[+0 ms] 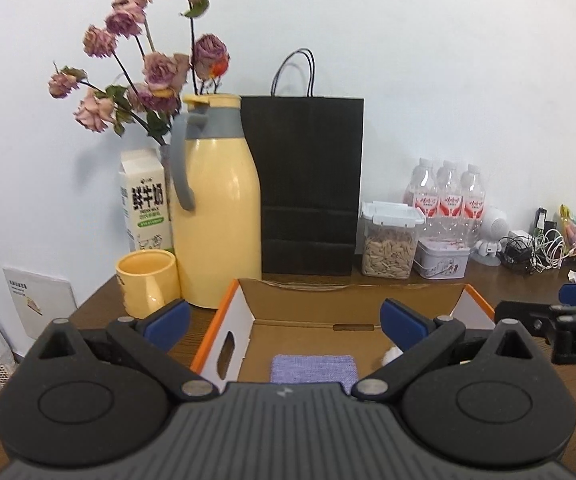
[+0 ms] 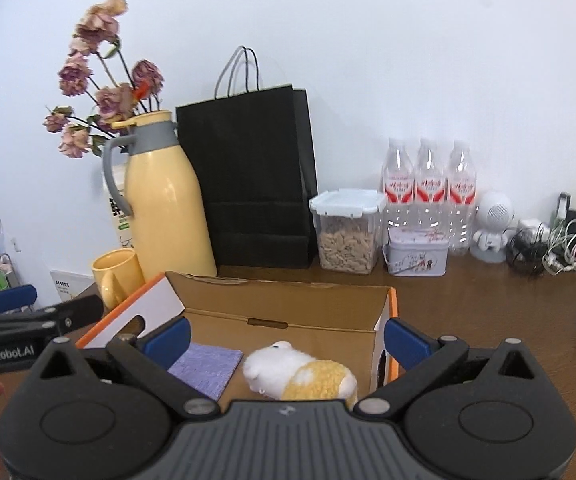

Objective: Organize objects
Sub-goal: 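Grasp the white round lid with the left tool while the right tool approaches the black cable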

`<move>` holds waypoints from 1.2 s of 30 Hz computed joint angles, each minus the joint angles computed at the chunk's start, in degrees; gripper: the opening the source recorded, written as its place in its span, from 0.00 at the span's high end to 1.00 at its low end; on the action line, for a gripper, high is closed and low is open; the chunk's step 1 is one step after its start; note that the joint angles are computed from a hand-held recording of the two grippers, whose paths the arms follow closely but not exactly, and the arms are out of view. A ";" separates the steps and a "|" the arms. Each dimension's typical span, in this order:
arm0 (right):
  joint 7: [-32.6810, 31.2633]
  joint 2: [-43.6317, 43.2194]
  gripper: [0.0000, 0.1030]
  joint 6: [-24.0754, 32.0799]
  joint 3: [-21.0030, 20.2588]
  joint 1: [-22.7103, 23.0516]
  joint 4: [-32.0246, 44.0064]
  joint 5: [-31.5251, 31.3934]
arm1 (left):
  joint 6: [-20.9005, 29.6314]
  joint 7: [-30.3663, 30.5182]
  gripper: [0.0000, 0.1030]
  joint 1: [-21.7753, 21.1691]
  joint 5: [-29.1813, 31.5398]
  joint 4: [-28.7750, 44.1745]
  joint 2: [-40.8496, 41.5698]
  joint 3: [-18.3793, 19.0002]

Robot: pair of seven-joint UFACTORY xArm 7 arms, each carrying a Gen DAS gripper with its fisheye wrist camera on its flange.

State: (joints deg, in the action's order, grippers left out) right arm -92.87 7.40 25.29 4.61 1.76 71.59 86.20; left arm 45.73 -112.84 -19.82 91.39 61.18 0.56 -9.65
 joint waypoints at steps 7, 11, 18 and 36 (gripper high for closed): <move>-5.48 -7.75 0.00 1.66 -1.75 0.40 -8.24 3.92 | 1.66 -0.22 0.00 -0.72 -2.39 -5.46 -5.99 -2.27; -7.02 -12.16 0.00 2.74 -3.34 1.05 -13.23 4.26 | 2.82 0.30 0.00 -0.99 -4.55 -8.77 -9.09 -4.13; -8.22 -18.65 0.00 4.10 -5.73 1.81 -20.87 3.34 | 4.22 1.33 0.00 -1.54 -10.09 -14.23 -14.11 -7.25; -7.89 -30.14 0.00 2.98 -10.49 2.86 -38.34 -6.88 | -4.49 1.48 0.00 -4.86 -22.13 -25.09 -15.79 -12.68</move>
State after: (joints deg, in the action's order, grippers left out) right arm -100.76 -22.75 28.27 -5.88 4.63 33.25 79.33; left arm 41.24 -111.36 -24.68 69.26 36.09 -15.23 -22.33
